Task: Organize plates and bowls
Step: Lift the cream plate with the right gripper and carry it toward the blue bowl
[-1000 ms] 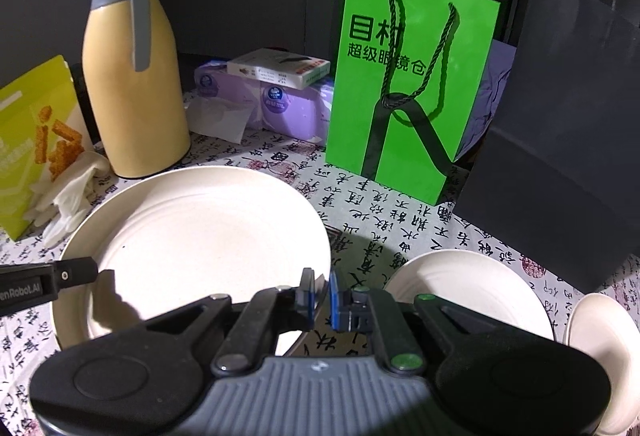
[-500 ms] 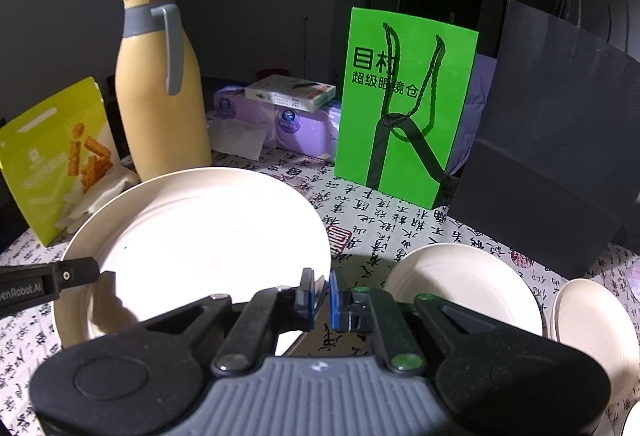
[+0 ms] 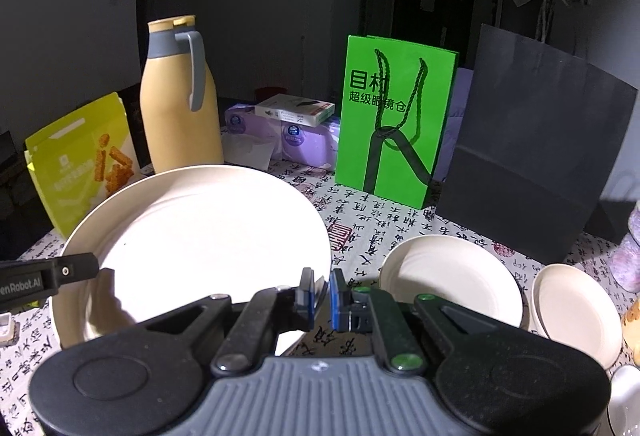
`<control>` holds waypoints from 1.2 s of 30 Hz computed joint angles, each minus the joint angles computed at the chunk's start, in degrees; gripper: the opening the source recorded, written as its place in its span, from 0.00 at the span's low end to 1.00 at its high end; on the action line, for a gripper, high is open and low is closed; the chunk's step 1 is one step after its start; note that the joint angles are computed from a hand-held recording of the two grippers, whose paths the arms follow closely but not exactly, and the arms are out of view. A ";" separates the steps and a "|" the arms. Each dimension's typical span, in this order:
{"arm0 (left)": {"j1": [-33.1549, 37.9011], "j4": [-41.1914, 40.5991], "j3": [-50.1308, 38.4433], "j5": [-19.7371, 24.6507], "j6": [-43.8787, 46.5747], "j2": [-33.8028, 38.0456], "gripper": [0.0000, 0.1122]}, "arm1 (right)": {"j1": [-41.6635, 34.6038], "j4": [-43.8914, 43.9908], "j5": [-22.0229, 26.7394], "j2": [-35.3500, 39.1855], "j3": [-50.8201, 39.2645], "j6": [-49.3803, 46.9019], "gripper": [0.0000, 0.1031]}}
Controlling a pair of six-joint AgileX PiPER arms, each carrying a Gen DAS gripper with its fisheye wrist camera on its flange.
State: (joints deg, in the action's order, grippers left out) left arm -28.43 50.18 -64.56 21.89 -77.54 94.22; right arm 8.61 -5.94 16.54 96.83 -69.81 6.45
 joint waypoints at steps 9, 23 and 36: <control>-5.97 7.95 6.30 3.57 -8.92 -6.71 0.11 | -1.41 3.20 -2.55 -10.00 10.45 -2.50 0.07; -18.09 14.81 12.84 10.48 -18.77 -13.58 0.11 | -5.85 7.24 -2.63 -26.00 24.42 -7.50 0.07; -30.19 17.28 13.44 16.56 -23.82 -13.82 0.11 | -17.20 26.10 1.31 -39.14 33.76 -28.74 0.07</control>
